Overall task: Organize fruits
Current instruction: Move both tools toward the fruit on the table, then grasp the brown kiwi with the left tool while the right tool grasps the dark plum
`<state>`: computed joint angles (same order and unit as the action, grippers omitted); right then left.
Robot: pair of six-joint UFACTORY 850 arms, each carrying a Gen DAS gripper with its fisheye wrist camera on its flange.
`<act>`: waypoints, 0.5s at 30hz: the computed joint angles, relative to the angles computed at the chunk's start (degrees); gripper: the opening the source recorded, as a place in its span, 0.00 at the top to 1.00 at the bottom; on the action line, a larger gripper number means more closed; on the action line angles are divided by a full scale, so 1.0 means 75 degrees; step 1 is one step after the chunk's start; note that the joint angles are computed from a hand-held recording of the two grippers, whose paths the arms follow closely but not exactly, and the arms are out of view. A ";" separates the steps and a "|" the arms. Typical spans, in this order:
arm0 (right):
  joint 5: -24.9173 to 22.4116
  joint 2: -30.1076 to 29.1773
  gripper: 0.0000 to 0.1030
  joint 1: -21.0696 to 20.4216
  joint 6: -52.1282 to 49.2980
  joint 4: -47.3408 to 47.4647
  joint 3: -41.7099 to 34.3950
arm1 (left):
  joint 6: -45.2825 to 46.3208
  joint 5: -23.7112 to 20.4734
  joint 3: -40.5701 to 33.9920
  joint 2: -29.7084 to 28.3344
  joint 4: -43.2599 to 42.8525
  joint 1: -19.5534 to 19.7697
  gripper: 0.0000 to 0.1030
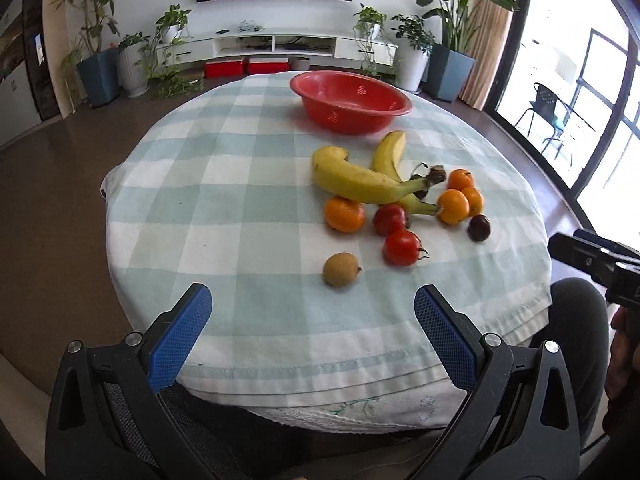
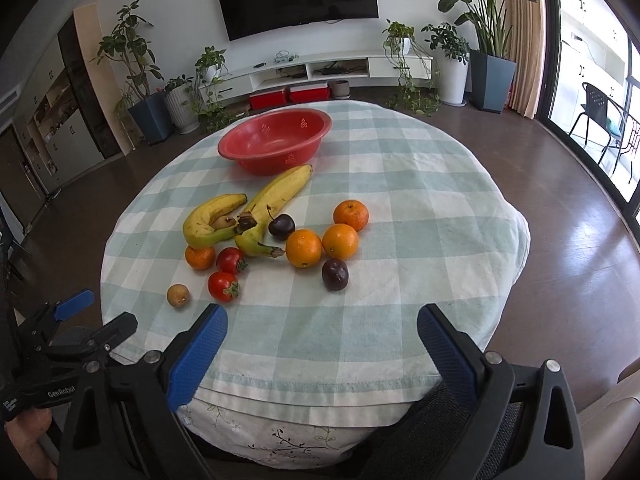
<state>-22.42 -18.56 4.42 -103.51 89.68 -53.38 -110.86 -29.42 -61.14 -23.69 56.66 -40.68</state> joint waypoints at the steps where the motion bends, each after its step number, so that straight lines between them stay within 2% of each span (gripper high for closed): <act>1: -0.0120 -0.0113 0.22 -0.0030 0.0311 -0.0341 -0.0111 | 0.0310 0.0100 0.0004 -0.0012 -0.0128 0.0113 0.00; 2: -0.0153 -0.0207 0.29 -0.0030 0.0541 -0.0521 -0.0219 | 0.0746 0.0111 -0.0062 -0.0070 -0.0338 0.0219 0.00; 4: -0.0284 -0.0371 0.29 -0.0032 0.0853 -0.0774 -0.0385 | 0.1281 0.0135 -0.0190 -0.0204 -0.0222 0.0391 0.00; 6: -0.0381 -0.0577 0.29 0.0035 0.1308 -0.1332 -0.0599 | 0.1665 0.0427 -0.0241 -0.0285 0.0086 0.0548 0.00; 7: -0.0234 -0.0666 0.29 0.0121 0.1613 -0.1703 -0.0686 | 0.1950 0.0577 -0.0314 -0.0371 0.0249 0.0620 0.00; 10: -0.0120 -0.0913 0.31 0.0286 0.2344 -0.2539 -0.0916 | 0.3093 0.1149 -0.0556 -0.0677 0.0080 0.0799 0.03; 11: -0.0198 -0.0980 0.34 0.0294 0.2477 -0.2685 -0.0983 | 0.3484 0.1299 -0.0612 -0.0759 -0.0081 0.0844 0.05; 13: -0.0155 -0.1062 0.36 0.0319 0.2554 -0.2761 -0.1058 | 0.3585 0.1628 -0.0684 -0.0888 0.0215 0.0870 0.24; 15: -0.0135 -0.1129 0.36 0.0323 0.2502 -0.2702 -0.1128 | 0.4028 0.1782 -0.0789 -0.1015 0.0051 0.0913 0.33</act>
<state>-23.43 -27.03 6.84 -84.75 69.42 -61.84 -80.65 -16.05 -67.06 -31.31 57.05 -33.83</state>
